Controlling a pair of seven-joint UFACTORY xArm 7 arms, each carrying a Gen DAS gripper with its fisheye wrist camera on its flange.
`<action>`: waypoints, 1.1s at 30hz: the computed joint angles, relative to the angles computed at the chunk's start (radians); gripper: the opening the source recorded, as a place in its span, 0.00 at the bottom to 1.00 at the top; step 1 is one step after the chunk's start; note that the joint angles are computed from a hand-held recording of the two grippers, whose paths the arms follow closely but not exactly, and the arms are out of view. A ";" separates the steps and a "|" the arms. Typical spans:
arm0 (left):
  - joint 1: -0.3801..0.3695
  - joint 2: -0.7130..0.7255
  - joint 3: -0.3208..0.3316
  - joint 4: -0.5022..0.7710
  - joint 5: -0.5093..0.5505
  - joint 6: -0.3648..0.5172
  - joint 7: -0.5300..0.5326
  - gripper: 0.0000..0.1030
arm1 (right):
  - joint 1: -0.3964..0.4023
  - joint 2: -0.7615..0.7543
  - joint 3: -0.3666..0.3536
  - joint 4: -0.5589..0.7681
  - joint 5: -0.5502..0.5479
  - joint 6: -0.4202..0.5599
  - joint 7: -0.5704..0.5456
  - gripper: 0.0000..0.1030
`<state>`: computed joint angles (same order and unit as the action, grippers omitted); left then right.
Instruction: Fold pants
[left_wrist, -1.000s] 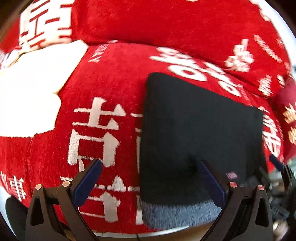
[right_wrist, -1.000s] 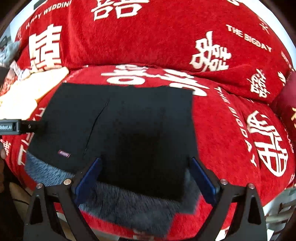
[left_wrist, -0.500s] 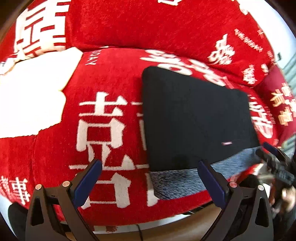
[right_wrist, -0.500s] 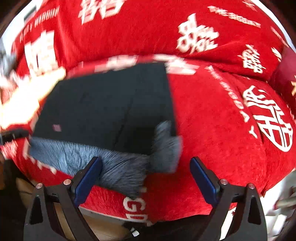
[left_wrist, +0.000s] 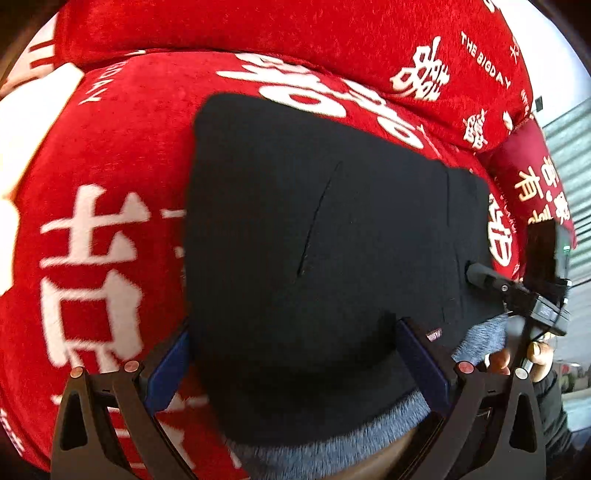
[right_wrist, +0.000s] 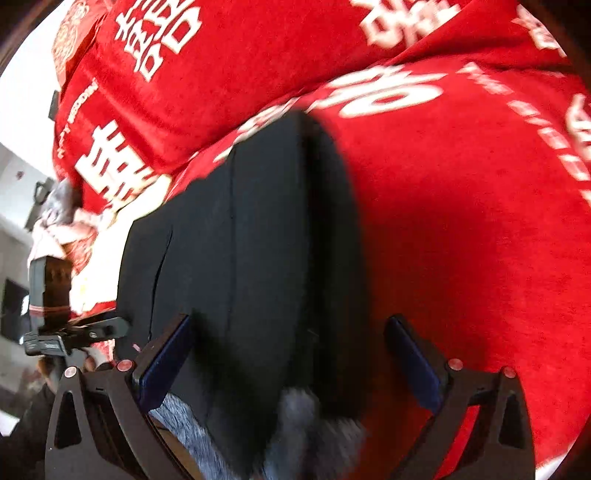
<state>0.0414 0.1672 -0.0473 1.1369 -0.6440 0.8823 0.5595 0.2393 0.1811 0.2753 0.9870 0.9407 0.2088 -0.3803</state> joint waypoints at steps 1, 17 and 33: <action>-0.002 0.006 -0.002 0.003 -0.008 -0.013 -0.003 1.00 | -0.011 0.016 0.020 0.021 -0.009 0.008 -0.020 1.00; -0.040 -0.090 -0.002 -0.068 0.041 -0.143 0.027 0.49 | 0.204 -0.031 -0.176 0.011 -0.820 -0.018 0.709 0.58; 0.010 -0.199 0.090 -0.012 0.068 -0.044 0.011 0.44 | 0.228 -0.001 -0.099 0.223 -1.082 0.047 0.950 0.53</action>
<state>0.0510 -0.0321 0.0428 1.1252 -0.5758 0.8381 0.5706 0.4678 0.1802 0.1768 1.2096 -0.1411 0.2556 0.5696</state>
